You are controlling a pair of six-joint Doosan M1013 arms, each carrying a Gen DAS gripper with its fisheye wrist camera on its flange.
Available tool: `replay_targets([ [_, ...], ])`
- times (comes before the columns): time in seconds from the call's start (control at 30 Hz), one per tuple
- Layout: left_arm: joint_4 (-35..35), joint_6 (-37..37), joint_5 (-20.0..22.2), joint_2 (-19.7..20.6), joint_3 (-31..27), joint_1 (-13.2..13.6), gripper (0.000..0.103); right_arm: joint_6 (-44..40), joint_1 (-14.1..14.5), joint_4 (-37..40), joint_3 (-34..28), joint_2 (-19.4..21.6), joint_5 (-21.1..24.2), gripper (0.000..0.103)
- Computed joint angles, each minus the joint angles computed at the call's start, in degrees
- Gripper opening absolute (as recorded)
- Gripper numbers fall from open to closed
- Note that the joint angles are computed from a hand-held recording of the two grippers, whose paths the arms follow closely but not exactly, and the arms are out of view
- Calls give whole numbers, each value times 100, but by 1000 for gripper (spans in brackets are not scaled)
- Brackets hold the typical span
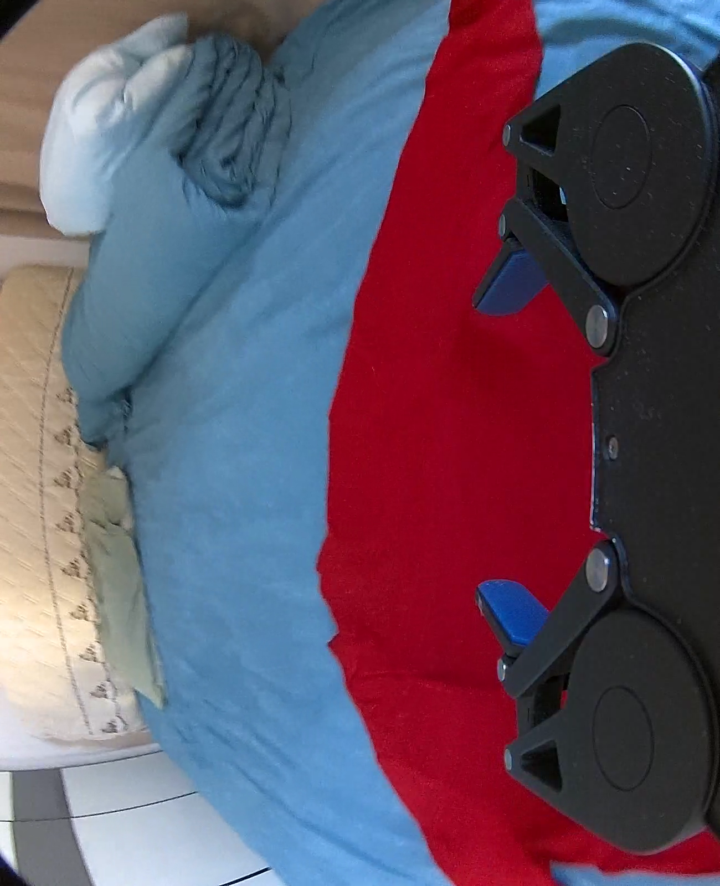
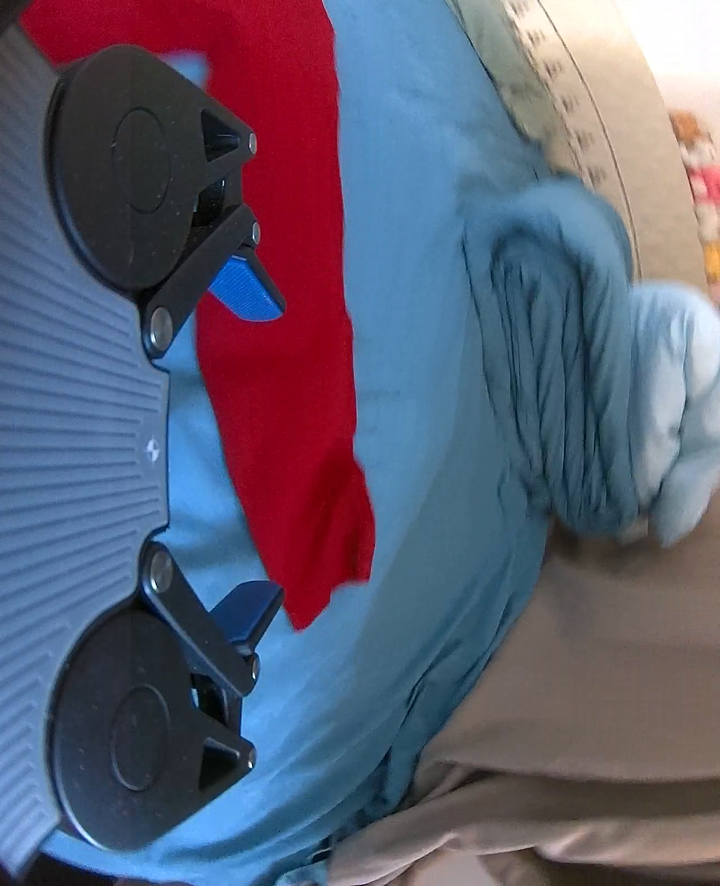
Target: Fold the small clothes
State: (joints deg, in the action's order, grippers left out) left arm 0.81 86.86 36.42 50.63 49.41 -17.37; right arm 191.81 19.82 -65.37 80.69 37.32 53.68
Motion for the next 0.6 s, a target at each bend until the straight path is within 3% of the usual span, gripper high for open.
replay_targets([
  [0.1,303,-210,312,277,-351,48,103,354,-140,-21,24,198,79,103],
  [0.27,610,-554,558,577,-685,195,103,837,-261,-318,159,287,-198,103],
  [0.53,331,-859,992,818,-1054,474,103,1586,-289,-633,44,371,-26,67],
  [0.6,348,-888,1194,909,-1235,508,103,1725,-287,-571,16,380,76,46],
])
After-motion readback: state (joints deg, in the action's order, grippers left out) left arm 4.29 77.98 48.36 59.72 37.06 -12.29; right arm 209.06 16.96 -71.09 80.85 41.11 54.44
